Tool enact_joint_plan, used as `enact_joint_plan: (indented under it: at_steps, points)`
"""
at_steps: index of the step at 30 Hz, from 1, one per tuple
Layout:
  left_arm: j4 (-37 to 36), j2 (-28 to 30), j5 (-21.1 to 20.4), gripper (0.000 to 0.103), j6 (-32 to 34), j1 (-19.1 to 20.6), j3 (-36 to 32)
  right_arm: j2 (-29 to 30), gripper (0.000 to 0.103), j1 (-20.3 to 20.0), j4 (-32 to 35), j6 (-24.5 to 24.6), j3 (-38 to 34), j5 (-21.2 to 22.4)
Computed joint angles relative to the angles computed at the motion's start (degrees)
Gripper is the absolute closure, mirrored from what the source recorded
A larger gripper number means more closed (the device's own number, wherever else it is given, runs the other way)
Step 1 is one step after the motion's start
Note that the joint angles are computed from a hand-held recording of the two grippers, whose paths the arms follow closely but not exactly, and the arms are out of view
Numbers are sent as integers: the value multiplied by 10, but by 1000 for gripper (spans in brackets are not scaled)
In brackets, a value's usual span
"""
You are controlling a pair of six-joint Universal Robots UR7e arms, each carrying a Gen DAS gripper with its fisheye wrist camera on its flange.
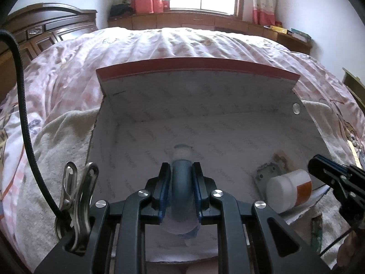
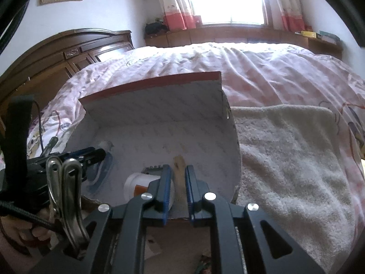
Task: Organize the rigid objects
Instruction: 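Carry the blue part and wooden strip into the box and open both tools, then withdraw both tools from the box toward the remaining items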
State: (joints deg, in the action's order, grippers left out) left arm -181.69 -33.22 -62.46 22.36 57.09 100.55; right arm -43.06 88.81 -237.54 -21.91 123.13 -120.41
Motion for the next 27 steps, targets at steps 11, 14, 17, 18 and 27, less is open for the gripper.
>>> enact_joint_plan:
  at_steps: [11,14,17,18,27]
  points:
    - [5,-6,24,66,-21,-3,5,9,52,11,-46,-9,5,2]
    - [-4,-11,22,49,-23,-4,12,11,48,16,-51,-7,8,-1]
    - [-13,-16,21,46,-17,-6,21,12,45,20,-54,-3,13,0]
    - [-15,-18,22,46,-16,-6,24,12,45,21,-56,-1,16,0]
    - [-11,-55,1,46,-15,-5,69,19,38,28,-83,13,45,3]
